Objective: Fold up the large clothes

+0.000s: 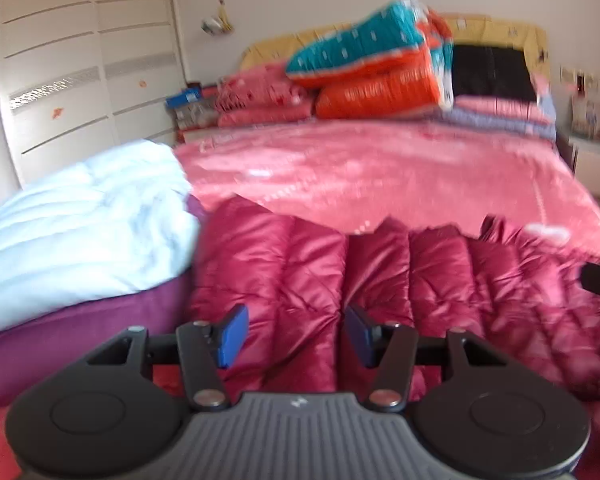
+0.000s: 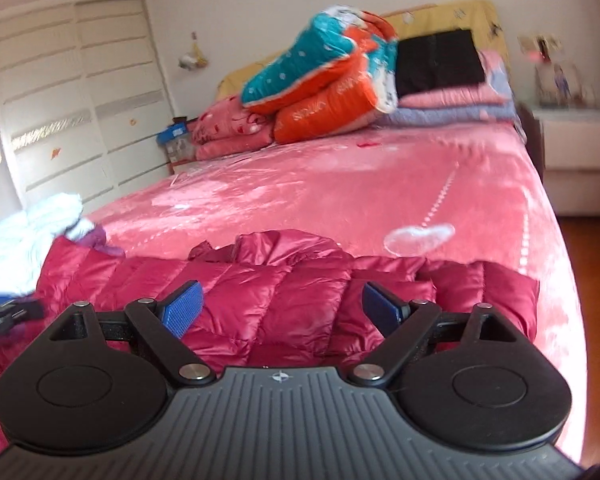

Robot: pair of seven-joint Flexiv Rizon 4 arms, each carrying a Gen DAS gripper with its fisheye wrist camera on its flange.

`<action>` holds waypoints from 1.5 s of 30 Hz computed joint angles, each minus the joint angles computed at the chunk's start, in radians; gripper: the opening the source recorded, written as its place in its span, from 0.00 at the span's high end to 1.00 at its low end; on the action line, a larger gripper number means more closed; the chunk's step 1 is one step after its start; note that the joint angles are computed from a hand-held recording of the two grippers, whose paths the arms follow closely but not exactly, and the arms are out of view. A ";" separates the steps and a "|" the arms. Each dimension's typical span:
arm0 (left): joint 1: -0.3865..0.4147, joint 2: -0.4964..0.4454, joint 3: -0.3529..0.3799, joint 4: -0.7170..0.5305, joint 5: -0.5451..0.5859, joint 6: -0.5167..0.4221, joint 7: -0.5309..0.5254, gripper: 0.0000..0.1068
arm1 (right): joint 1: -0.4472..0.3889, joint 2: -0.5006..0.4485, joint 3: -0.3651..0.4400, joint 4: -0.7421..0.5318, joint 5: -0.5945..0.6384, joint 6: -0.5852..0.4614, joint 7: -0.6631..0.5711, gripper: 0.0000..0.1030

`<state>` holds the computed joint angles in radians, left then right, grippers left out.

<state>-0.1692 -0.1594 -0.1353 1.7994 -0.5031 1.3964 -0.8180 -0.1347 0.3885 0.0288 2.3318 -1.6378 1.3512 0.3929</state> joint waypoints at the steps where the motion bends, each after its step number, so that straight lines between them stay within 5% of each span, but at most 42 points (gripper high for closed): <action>1: -0.010 -0.026 0.010 -0.022 0.041 0.003 -0.023 0.52 | 0.001 -0.005 -0.003 0.002 0.013 0.007 -0.012 0.00; 4: -0.030 -0.097 0.039 -0.080 0.162 0.033 -0.083 0.53 | -0.007 -0.030 -0.006 0.004 0.092 0.021 -0.070 0.00; 7: -0.011 -0.140 0.013 -0.105 0.190 0.074 -0.077 0.53 | 0.013 -0.056 0.023 0.016 0.341 -0.017 -0.247 0.00; 11: 0.013 -0.178 -0.023 -0.118 0.210 0.123 -0.039 0.52 | 0.032 -0.078 0.070 -0.001 0.516 -0.097 -0.403 0.00; 17: 0.064 -0.222 -0.094 -0.129 0.190 0.161 -0.004 0.51 | 0.019 -0.114 0.138 -0.036 0.525 -0.203 -0.476 0.00; 25: 0.209 -0.247 -0.294 -0.086 0.122 0.220 0.070 0.51 | 0.047 -0.141 0.137 -0.044 0.443 -0.268 -0.458 0.00; 28: 0.203 -0.250 -0.288 -0.090 0.125 0.220 0.070 0.51 | 0.064 -0.143 0.137 -0.045 0.428 -0.296 -0.457 0.00; 31: 0.141 -0.243 -0.206 -0.104 0.157 0.214 0.044 0.51 | 0.071 -0.141 0.129 -0.038 0.404 -0.293 -0.435 0.00; 35: 0.023 -0.179 -0.029 -0.107 0.247 0.143 -0.030 0.45 | 0.060 -0.116 0.109 -0.012 0.378 -0.236 -0.397 0.00; 39: 0.098 -0.024 -0.102 0.045 0.120 0.132 0.056 0.39 | 0.055 -0.076 0.093 0.008 0.489 -0.144 -0.426 0.00; 41: 0.136 0.073 -0.163 0.150 -0.081 0.119 0.225 0.38 | 0.062 -0.038 0.106 0.011 0.586 -0.125 -0.477 0.00; 45: 0.085 0.244 -0.079 0.302 -0.187 0.036 0.280 0.37 | 0.077 0.043 0.171 0.027 0.676 -0.140 -0.593 0.00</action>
